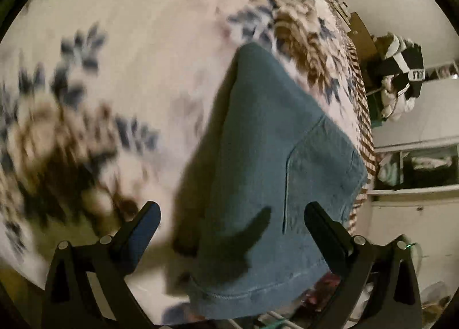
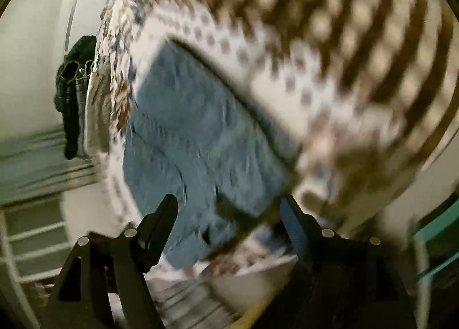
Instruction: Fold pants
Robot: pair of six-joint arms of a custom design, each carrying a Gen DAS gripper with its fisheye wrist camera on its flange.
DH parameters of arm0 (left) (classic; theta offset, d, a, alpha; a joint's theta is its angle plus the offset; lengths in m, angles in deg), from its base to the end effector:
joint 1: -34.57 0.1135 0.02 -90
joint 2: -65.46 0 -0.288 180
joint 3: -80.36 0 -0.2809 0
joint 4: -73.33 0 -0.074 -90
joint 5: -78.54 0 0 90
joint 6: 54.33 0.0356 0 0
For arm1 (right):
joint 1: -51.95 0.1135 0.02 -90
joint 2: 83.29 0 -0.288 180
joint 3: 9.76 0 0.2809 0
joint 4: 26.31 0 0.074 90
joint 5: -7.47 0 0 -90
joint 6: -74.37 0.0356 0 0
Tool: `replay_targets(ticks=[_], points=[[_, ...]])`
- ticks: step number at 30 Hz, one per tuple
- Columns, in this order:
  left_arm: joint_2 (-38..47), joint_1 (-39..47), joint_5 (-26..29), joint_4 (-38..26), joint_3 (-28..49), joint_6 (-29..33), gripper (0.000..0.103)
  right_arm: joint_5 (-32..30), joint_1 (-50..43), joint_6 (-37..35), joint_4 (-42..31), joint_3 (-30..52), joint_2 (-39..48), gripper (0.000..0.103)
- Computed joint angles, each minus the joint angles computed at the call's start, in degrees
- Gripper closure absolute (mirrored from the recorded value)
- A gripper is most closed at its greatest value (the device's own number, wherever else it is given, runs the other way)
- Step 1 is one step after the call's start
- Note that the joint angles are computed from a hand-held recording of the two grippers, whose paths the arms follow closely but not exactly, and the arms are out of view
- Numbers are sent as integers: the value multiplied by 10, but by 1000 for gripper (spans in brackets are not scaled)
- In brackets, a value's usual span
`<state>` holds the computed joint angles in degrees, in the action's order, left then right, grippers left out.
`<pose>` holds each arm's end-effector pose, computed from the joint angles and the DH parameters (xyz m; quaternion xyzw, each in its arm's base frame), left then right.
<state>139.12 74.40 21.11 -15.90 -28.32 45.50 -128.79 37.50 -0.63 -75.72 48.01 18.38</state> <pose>0.1788 0.1241 0.2744 -0.2521 0.9261 -0.2600 0.1058 0.2727 -0.0437 0.1023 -0.2446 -0.8862 -0.3925 0.0284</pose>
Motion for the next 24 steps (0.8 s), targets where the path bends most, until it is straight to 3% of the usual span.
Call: replay_targets(ticks=[2,7,9,13,18,21,22,23,24], points=[[-4,-19,-2,16,-33,-24,0,-37,13,50,76,-44,24,27],[-11,-80,-7,79,-74,-64,0,-121,41,261,400,-130,110,25],[-7,-91,-6,90,-74,-69,0,-115,53,299,450,-138,112,25],[9,-96,1,103,-72,-62,0,-89,75,326,498,-155,60,25],[19,-84,14,110,-76,-42,0,-61,113,286,430,-90,99,27],[32,-73,28,106,-71,-32,0,-35,139,281,431,-82,93,30],[34,-68,39,105,-69,-24,0,-29,143,279,427,-79,88,33],[31,-61,51,104,-70,-12,0,-19,146,275,418,-77,81,51],[26,-53,66,100,-71,2,10,-7,150,271,408,-74,77,57]])
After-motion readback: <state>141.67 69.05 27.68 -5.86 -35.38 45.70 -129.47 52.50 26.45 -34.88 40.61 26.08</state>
